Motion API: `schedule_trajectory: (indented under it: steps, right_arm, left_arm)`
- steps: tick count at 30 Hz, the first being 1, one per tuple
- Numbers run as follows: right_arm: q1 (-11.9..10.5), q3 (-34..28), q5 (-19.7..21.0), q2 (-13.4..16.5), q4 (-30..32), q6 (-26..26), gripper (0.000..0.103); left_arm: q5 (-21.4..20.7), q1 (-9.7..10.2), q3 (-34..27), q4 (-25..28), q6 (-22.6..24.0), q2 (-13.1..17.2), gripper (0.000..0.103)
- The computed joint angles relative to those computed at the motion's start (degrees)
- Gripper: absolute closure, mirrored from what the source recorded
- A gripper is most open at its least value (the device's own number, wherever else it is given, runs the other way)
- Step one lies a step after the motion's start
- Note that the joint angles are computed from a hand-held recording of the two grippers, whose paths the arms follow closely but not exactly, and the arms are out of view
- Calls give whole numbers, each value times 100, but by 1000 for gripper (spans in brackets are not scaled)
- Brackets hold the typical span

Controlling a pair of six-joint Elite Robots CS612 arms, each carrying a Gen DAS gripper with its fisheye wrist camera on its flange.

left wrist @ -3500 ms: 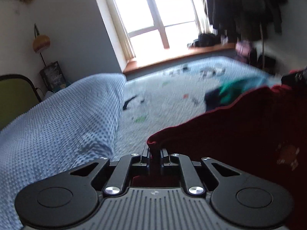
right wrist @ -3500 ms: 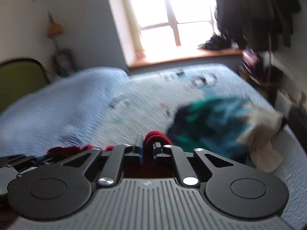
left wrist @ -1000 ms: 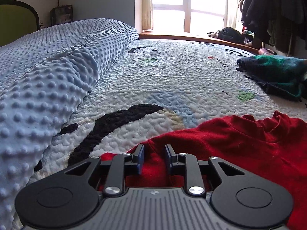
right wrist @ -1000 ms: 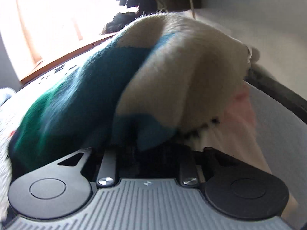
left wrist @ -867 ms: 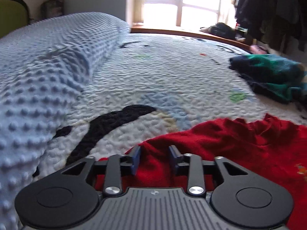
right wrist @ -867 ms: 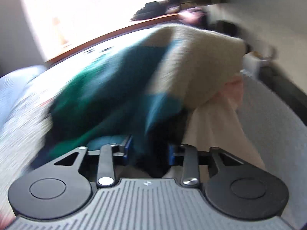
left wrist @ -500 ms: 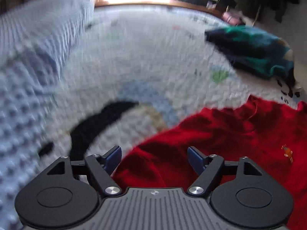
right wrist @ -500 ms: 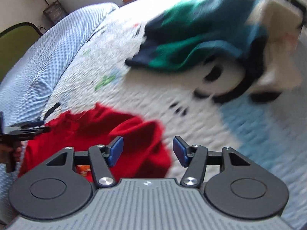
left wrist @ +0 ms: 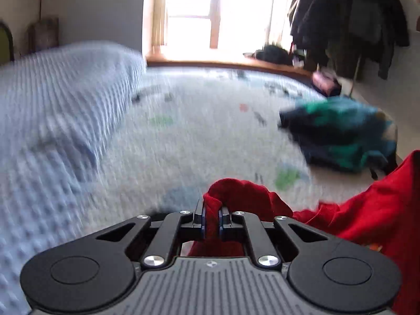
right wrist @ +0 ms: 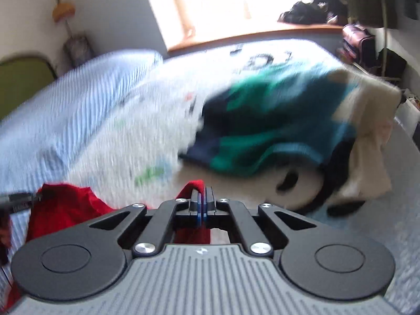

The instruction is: Fold clothes

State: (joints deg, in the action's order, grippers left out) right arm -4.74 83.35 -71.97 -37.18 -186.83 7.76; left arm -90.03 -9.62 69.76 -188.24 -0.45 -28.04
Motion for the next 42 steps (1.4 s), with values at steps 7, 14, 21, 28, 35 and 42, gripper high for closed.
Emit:
schedule_trajectory:
  steps: [7, 14, 21, 28, 35, 42]
  right_arm:
    - [199, -1088, -1580, 642, 1283, -487, 97]
    - [246, -1534, -1874, 1019, 1758, -195, 93]
    - [118, -655, -1730, 562, 844, -46, 62]
    - [47, 1046, -738, -270, 270, 472, 60]
    - [177, 1943, -196, -504, -115, 1632, 57]
    - [438, 1923, -4, -341, -553, 1870, 94]
  left_arm:
    - [1439, -176, -1449, 1526, 450, 773, 90]
    - [1657, -197, -1615, 1274, 763, 1032, 81]
    - [1270, -7, -1150, 685, 430, 734, 59]
    - [1441, 62, 429, -508, 373, -50, 58]
    - [171, -239, 2223, -1510, -16, -892, 54]
    - [-148, -801, 2842, -1574, -350, -978, 50]
